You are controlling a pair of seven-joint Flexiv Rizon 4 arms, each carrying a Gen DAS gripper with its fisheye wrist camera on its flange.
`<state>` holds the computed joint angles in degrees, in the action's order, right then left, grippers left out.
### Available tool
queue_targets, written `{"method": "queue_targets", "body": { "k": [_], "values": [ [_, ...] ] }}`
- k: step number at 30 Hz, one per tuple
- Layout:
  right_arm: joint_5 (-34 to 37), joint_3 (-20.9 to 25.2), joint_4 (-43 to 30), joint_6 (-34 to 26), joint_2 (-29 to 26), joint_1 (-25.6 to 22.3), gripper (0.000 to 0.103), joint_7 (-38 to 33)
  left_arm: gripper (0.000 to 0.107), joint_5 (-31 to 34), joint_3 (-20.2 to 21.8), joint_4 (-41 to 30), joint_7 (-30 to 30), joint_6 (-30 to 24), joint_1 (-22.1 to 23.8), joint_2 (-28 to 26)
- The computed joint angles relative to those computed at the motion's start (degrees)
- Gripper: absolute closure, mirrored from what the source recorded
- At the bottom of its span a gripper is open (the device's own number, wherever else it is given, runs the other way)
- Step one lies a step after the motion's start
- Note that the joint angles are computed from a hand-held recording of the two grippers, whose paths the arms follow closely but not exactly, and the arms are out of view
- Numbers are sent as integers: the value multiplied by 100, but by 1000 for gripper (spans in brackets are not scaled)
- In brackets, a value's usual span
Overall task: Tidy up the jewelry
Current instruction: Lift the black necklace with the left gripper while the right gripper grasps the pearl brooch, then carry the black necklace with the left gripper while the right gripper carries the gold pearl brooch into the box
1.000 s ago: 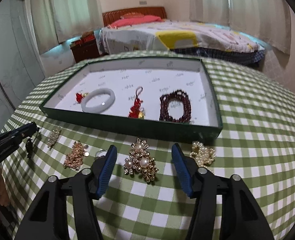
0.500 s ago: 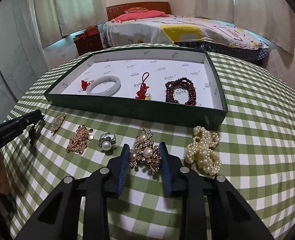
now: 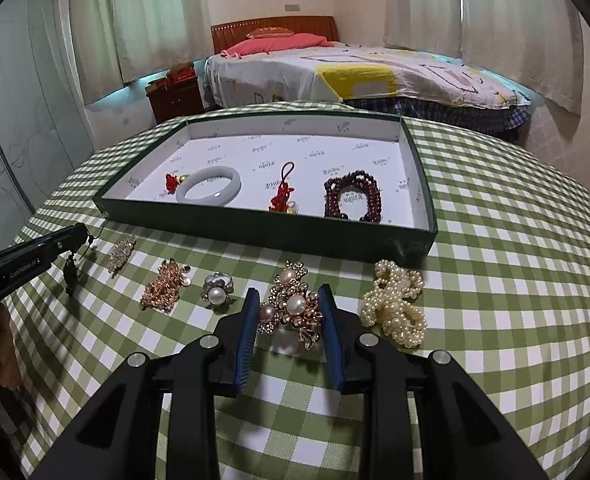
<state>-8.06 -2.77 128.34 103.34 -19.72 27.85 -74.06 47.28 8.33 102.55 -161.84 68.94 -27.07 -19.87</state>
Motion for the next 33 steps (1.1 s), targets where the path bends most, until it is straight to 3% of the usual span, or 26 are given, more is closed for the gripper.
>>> {"method": "queue_targets", "body": {
  "k": [17, 27, 33],
  "values": [
    [274, -137, -510, 303, 88, 52, 72, -176, 90, 435, -96, -706, -24, 131, -17, 89],
    [418, -494, -1383, 360, -365, 220, 72, -232, 90, 322, 172, -1580, 297, 426, -10, -437],
    [395, -622, -1885, 290, -781, 234, 72, -204, 90, -241, 319, -2056, 805, 625, 72, -925]
  ]
}}
